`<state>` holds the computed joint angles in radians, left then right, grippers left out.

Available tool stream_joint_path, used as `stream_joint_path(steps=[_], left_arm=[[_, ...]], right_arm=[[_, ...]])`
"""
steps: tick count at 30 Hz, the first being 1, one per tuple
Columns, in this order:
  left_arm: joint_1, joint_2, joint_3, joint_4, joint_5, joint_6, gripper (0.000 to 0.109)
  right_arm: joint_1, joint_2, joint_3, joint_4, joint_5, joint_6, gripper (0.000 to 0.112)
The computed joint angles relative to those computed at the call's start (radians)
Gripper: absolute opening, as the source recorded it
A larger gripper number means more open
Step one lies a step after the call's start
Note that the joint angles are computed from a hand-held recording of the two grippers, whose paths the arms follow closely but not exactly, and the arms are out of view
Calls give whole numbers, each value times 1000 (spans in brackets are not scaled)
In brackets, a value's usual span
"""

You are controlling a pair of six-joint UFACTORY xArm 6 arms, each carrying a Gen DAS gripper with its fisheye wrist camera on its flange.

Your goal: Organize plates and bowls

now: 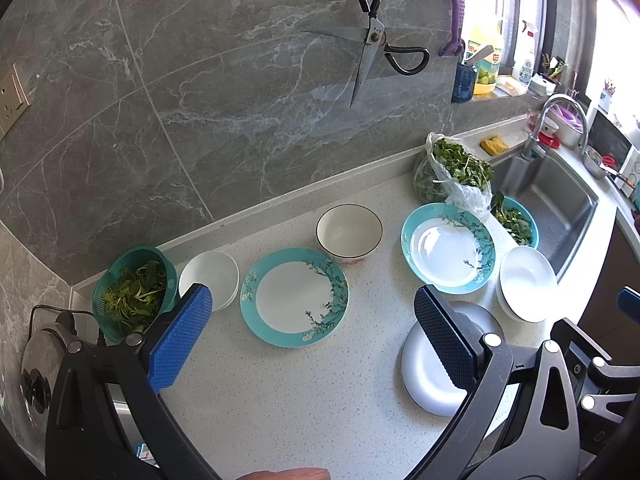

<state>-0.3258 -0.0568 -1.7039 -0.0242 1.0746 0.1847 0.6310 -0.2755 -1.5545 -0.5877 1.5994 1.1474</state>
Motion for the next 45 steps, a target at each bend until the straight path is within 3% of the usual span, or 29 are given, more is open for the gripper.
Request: stream_joint_path(steps=[45], left_arm=[[-2, -25, 35, 5, -9, -2, 103]], right_arm=[[2, 12, -22, 1, 14, -6, 103]])
